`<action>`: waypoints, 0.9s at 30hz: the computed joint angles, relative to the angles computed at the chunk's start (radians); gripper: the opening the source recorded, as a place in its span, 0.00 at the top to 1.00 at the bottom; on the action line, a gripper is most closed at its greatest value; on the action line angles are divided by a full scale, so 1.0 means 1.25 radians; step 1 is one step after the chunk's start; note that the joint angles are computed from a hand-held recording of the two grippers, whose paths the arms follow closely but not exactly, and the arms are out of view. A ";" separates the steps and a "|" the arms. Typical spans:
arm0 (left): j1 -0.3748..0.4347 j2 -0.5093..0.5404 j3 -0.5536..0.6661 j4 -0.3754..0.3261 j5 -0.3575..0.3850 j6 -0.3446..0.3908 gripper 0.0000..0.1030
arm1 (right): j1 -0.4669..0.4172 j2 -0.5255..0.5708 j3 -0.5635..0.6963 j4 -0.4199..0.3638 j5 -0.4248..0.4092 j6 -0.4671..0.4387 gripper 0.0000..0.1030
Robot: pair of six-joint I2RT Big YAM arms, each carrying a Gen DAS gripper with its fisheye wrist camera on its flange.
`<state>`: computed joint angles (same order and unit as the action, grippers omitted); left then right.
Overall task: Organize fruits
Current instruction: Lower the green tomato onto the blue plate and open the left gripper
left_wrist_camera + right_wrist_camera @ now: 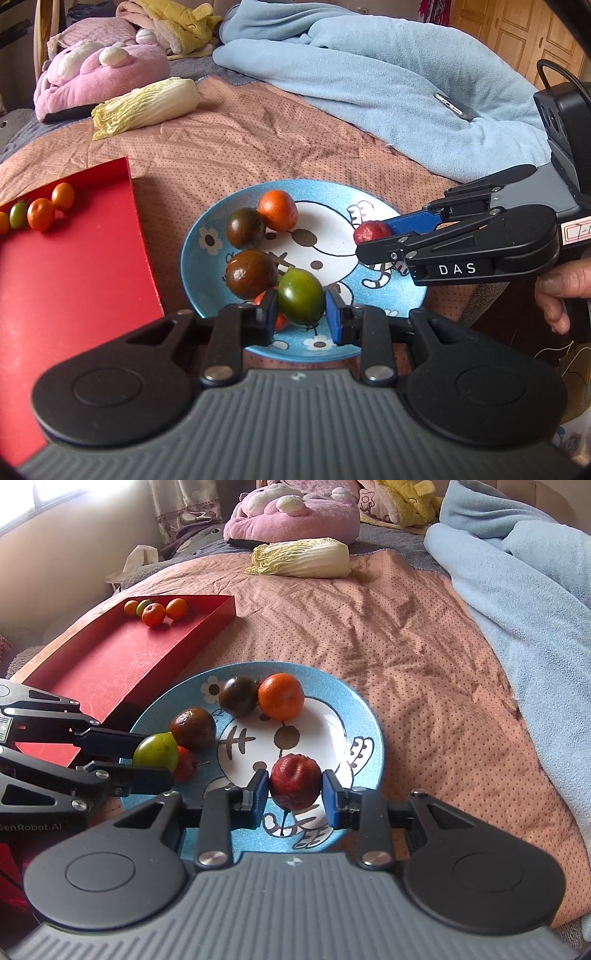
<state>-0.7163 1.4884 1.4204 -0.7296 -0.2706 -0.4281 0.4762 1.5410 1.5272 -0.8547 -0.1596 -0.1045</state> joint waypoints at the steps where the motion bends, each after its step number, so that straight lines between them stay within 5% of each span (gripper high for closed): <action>1: 0.000 0.001 0.001 0.000 0.002 0.002 0.70 | 0.000 0.000 0.000 0.000 -0.001 0.000 0.65; 27: -0.005 0.023 0.009 -0.006 0.067 0.012 0.69 | 0.002 0.001 -0.005 0.005 -0.008 0.003 0.65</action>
<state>-0.7226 1.5171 1.4313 -0.7370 -0.1874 -0.4133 0.4788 1.5425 1.5213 -0.8488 -0.1702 -0.1009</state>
